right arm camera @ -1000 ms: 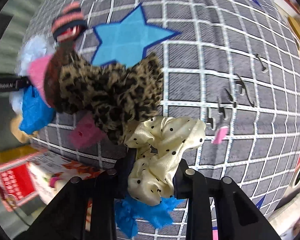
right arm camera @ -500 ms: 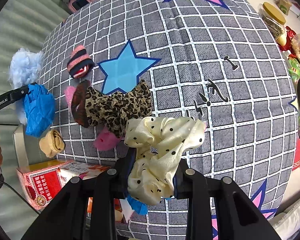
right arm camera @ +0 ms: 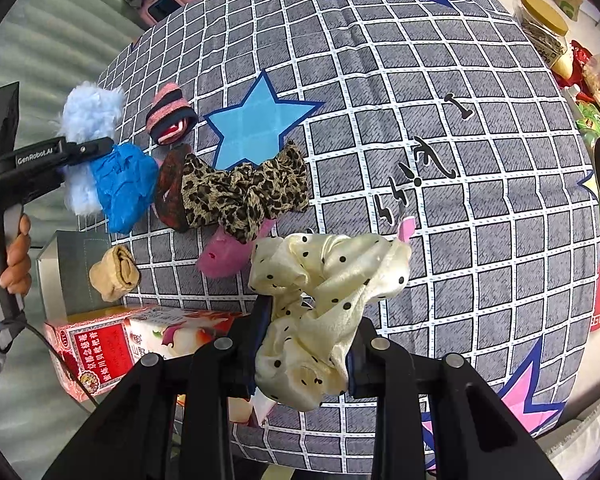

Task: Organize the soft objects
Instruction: 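Lift both held items and carry them over the white box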

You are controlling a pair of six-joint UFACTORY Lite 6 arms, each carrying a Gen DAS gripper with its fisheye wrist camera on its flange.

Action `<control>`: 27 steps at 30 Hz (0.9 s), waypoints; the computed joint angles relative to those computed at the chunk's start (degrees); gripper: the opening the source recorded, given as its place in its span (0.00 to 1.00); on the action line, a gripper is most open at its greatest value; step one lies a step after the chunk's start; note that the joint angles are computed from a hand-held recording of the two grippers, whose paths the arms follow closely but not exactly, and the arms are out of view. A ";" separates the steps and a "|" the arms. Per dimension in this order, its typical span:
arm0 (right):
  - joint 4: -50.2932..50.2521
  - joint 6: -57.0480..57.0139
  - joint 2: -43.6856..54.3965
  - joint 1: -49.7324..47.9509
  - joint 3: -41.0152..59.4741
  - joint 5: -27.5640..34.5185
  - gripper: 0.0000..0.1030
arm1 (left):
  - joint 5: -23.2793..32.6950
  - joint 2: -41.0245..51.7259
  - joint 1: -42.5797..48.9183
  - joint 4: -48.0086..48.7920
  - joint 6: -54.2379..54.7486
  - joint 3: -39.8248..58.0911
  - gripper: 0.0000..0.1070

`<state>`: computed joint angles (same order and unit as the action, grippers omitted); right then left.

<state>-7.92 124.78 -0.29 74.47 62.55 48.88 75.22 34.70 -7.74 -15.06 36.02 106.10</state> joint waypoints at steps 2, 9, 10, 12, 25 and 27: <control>-0.10 0.52 -0.19 0.15 -0.31 -0.40 0.31 | -0.35 3.63 -0.49 0.93 -2.12 3.12 0.35; 0.14 2.03 -0.27 1.59 0.18 0.02 0.31 | 1.80 19.03 -1.32 5.57 -9.95 20.12 0.42; 0.10 2.52 -0.39 1.89 0.09 0.07 0.31 | 0.58 19.28 -1.90 7.03 -10.13 19.64 0.45; 0.74 2.27 -0.55 2.00 -0.22 -0.05 0.31 | -0.38 19.98 -2.62 8.26 -10.22 19.41 0.45; 1.50 2.86 -0.73 2.55 0.78 3.63 0.31 | -7.81 12.45 -8.78 13.53 -5.32 3.35 0.20; 1.33 2.15 -0.21 2.28 2.16 5.73 0.31 | -9.59 7.54 -8.67 11.98 -4.79 -0.76 0.20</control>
<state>-6.59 126.94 -0.50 76.75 64.72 54.60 65.63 42.24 -16.41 -3.09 31.23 105.34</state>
